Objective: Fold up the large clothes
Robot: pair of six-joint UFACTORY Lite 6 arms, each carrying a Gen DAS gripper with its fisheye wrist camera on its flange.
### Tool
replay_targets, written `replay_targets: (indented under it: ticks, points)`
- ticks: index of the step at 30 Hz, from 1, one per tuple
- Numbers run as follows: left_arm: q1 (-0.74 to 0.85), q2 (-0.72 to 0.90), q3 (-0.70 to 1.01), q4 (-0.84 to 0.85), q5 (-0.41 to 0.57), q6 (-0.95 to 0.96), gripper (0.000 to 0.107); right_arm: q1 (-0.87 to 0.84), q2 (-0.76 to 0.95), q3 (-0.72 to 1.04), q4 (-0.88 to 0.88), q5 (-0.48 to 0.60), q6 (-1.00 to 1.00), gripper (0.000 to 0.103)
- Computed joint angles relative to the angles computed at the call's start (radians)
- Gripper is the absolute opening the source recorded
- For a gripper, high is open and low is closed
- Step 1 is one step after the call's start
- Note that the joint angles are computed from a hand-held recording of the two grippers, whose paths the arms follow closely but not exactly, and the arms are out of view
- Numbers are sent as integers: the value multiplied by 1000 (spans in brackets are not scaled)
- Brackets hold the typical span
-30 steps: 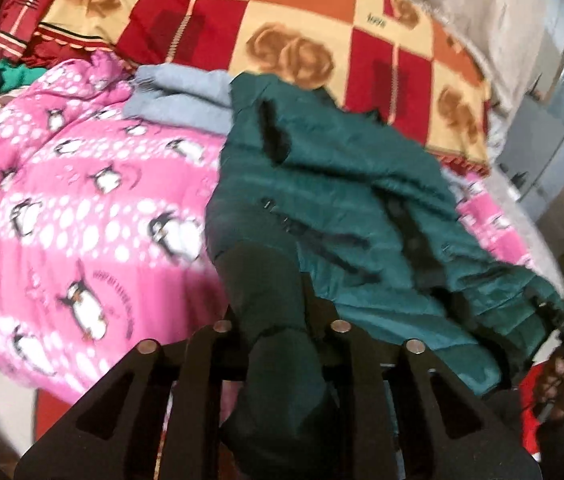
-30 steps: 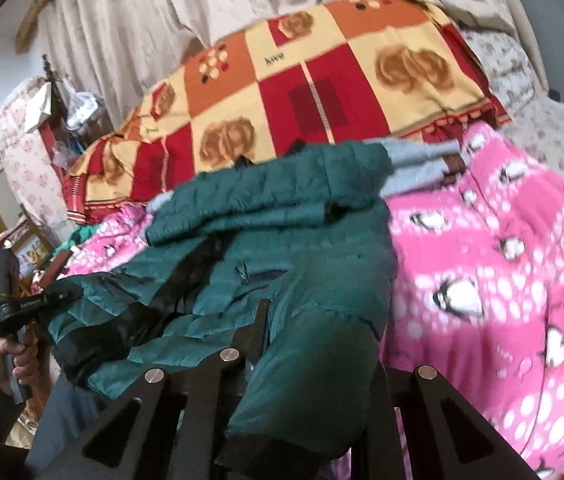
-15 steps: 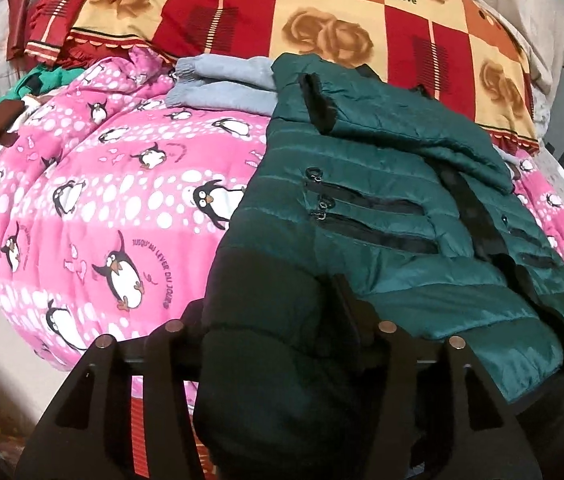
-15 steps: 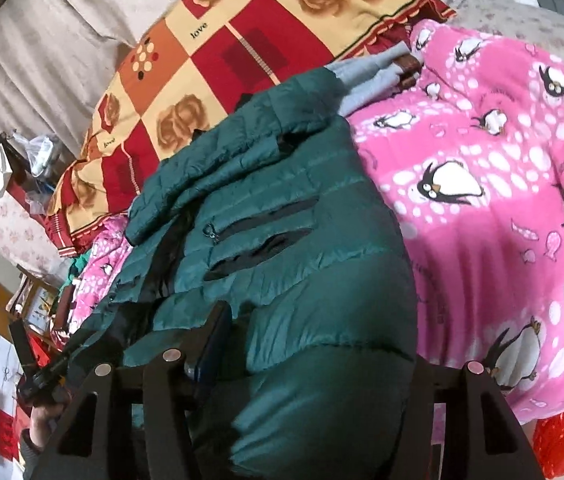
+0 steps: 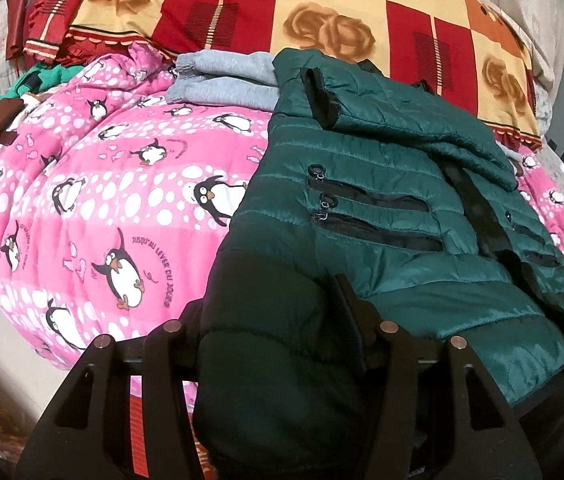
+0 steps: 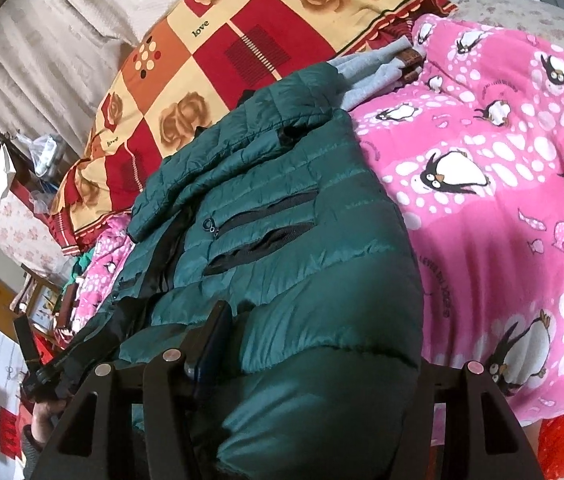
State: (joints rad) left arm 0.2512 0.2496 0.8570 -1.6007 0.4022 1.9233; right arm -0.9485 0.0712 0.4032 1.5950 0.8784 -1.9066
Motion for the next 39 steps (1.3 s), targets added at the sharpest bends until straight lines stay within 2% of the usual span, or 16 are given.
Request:
replay_targets:
  ticks: [5, 10, 11, 12, 13, 16, 20, 23, 25, 26, 28, 30, 34, 35, 37, 39]
  points:
    - [76, 51, 99, 256, 163, -256, 52, -59, 36, 7, -55, 68, 37, 56]
    - [126, 135, 238, 338, 314, -428, 53, -96, 73, 26, -90, 132, 58, 56]
    - [130, 153, 263, 342, 337, -451, 57, -95, 78, 32, -89, 140, 61, 56]
    - [131, 184, 295, 339, 361, -467, 69, -94, 72, 33, -90, 148, 67, 56]
    - [127, 205, 317, 340, 369, -479, 72, -89, 69, 36, -85, 153, 67, 56]
    - [114, 266, 394, 406, 377, -581, 72, -58, 55, 48, -66, 132, 69, 56]
    - [166, 301, 453, 446, 479, -642, 72, -41, 44, 60, -78, 101, 95, 56]
    - [157, 364, 528, 576, 540, -715, 71, -46, 58, 68, -91, 109, 81, 56]
    - [144, 368, 522, 610, 536, -703, 55, -47, 61, 71, -94, 111, 65, 49]
    - [135, 357, 503, 617, 515, -687, 51, -48, 53, 65, -90, 114, 53, 44]
    - [133, 347, 474, 606, 513, -654, 32, -46, 38, 59, -85, 116, 44, 40]
    - [141, 335, 454, 580, 521, -625, 32, -28, 24, 61, -86, 84, 48, 36]
    - [140, 359, 471, 572, 526, -638, 34, -3, 29, 83, -117, 58, 62, 37]
    - [136, 373, 483, 570, 525, -646, 36, -4, 42, 92, -123, 60, 64, 37]
    - [131, 402, 506, 593, 530, -668, 48, -3, 74, 108, -126, 63, 64, 37]
    - [133, 421, 516, 602, 536, -683, 49, -3, 108, 122, -127, 70, 69, 37]
